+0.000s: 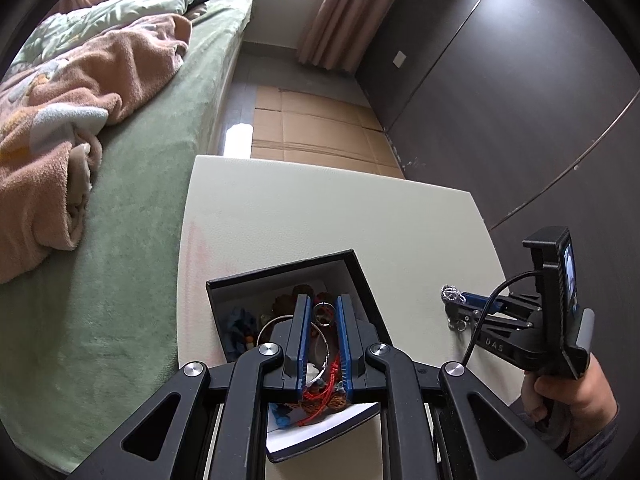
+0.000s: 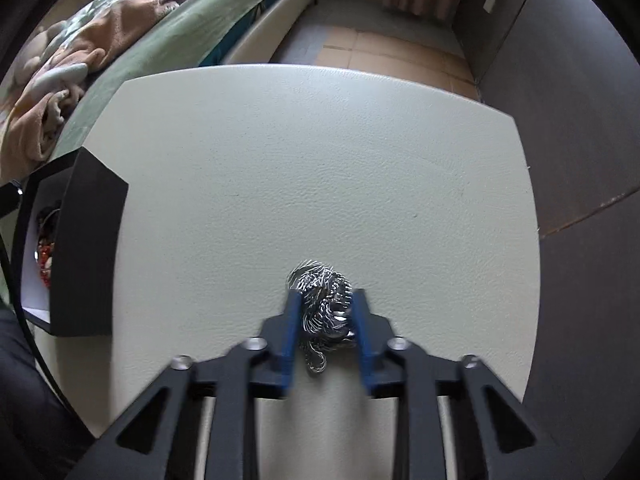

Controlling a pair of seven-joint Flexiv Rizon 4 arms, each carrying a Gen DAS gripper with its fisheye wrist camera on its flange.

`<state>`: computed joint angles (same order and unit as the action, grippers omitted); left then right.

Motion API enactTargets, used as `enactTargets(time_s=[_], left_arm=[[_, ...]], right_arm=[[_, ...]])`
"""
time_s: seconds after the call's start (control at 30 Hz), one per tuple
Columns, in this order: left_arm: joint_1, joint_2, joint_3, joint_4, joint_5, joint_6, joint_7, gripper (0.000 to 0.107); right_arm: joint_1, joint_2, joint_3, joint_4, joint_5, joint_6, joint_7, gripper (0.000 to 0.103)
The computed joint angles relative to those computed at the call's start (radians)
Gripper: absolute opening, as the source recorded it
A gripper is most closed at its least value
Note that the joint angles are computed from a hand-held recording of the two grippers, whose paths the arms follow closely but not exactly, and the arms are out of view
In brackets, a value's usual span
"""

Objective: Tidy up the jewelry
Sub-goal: 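Grasp the silver chain necklace with the right tool, then lift the silver chain over the black box and release it inside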

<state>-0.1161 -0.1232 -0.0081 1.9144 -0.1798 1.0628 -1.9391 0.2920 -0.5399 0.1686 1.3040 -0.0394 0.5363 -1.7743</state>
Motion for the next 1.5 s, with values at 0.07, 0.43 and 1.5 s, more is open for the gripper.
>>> enactTargets(time_s=[0.07, 0.43, 1.5], left_arm=[[0.003, 0.0, -0.002, 0.006, -0.018, 0.004, 0.011, 0.013], [0.012, 0.014, -0.03, 0.074, -0.272, 0.068, 0.146, 0.044], [-0.018, 0.117, -0.01, 0.224, -0.441, 0.343, 0.209, 0.095]], right_arm=[[-0.002, 0.001, 0.002, -0.001, 0.004, 0.001, -0.001, 0.021], [-0.064, 0.099, 0.039, 0.014, 0.166, 0.032, -0.038, 0.007], [0.063, 0.298, 0.07, -0.118, 0.219, 0.173, -0.061, 0.007]])
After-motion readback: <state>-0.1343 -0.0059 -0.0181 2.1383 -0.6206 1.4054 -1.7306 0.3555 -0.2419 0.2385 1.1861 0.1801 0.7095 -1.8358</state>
